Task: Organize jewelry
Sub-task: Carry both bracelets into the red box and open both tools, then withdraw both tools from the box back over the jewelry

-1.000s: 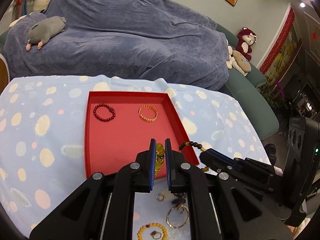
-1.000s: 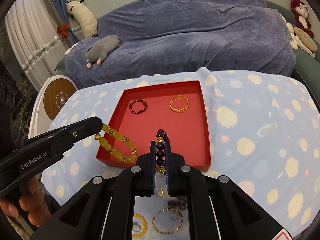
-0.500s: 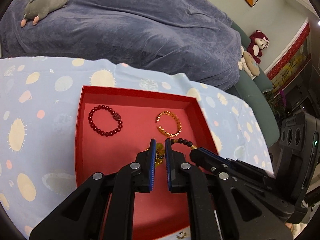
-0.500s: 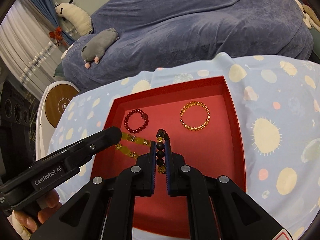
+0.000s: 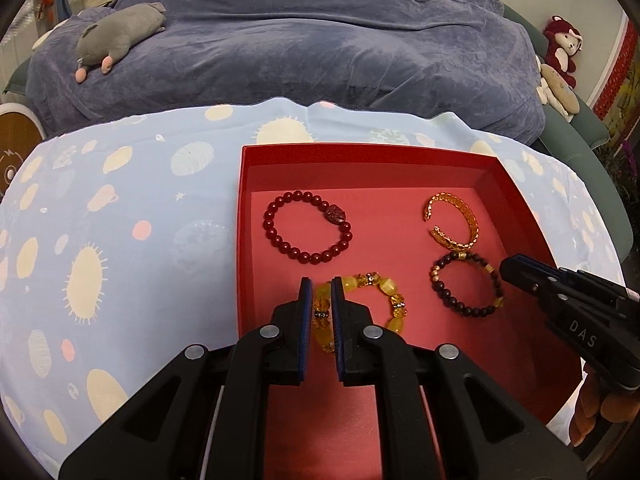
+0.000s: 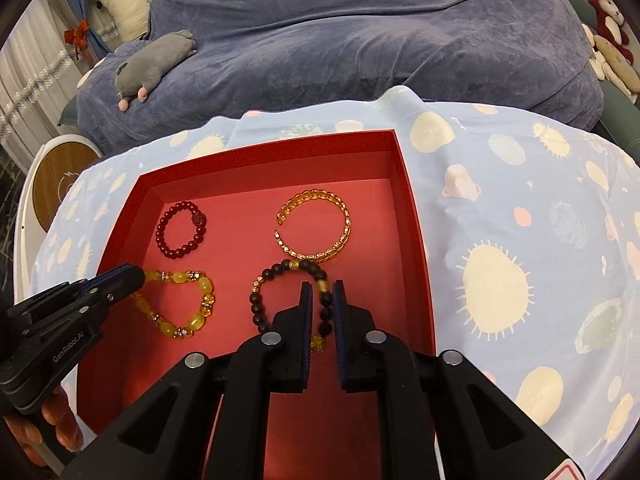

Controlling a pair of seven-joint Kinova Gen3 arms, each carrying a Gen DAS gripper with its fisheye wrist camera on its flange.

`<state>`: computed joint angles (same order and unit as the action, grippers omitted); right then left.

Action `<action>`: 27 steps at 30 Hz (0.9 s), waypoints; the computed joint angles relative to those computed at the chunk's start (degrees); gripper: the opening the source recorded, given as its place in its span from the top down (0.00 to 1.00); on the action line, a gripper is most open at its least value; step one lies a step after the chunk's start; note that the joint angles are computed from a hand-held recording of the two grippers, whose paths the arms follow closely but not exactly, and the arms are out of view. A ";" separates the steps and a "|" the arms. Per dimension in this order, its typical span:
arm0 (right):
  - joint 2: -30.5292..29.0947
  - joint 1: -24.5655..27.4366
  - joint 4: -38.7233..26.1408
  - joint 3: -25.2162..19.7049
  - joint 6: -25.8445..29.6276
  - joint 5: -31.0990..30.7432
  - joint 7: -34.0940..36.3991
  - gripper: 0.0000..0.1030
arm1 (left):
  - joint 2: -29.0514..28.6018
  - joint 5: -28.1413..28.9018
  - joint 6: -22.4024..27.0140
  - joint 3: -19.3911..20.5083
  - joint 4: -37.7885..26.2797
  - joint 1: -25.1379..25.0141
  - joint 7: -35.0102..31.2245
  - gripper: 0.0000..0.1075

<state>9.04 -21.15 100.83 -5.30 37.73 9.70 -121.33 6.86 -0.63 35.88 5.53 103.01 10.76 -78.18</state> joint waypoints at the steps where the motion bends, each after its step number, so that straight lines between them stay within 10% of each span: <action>1: -0.42 -0.59 0.25 0.26 -0.07 1.28 -1.34 0.75 | -0.32 -1.73 -0.58 -0.29 0.32 0.74 1.84 0.89; 5: -2.28 -0.96 1.21 -0.04 -0.43 2.71 -3.59 0.63 | -1.80 -8.13 -1.62 -1.00 1.15 3.15 8.83 0.60; 27: -17.46 -0.69 9.21 -8.40 5.54 6.65 -13.83 0.61 | -14.43 -9.36 4.44 5.40 5.55 3.95 11.89 0.60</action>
<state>-8.42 -21.85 110.05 -13.69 43.27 16.35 -135.15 -7.57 -9.99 40.32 10.94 108.55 14.72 -66.29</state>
